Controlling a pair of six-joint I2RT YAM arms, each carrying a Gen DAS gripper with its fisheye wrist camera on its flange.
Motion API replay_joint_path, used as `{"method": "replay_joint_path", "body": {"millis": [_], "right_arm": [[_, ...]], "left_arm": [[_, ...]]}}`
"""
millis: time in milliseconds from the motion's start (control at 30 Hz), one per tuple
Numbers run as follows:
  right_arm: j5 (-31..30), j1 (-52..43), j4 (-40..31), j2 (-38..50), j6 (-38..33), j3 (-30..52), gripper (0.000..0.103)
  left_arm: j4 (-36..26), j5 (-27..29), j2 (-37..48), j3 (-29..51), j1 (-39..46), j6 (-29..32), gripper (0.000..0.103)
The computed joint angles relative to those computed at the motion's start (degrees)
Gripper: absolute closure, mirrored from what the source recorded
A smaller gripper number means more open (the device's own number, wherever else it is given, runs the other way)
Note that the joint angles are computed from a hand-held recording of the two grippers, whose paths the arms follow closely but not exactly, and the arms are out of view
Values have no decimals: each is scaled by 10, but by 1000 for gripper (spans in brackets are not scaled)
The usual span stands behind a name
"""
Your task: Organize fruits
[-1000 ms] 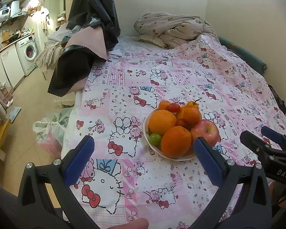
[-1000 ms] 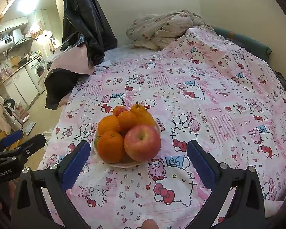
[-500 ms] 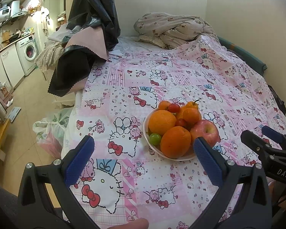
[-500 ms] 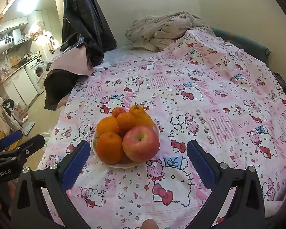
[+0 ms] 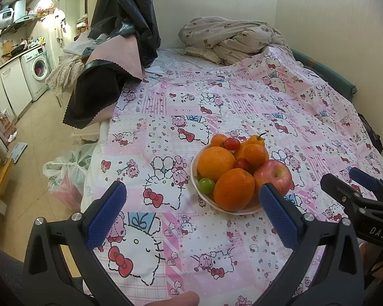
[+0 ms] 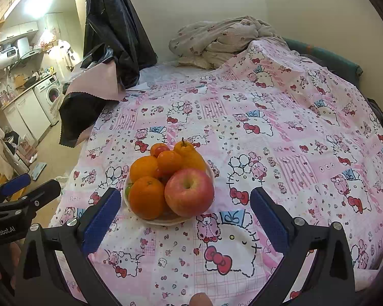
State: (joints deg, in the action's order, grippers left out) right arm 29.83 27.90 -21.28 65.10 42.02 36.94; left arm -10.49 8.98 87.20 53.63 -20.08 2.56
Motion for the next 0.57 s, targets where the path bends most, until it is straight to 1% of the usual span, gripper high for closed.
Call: {"method": "replay_joint_path", "body": {"millis": [567], "right_arm": [[1, -5, 1, -3, -7, 5, 0]], "left_arm": [[-3, 9, -5, -3, 2, 0, 0]]}}
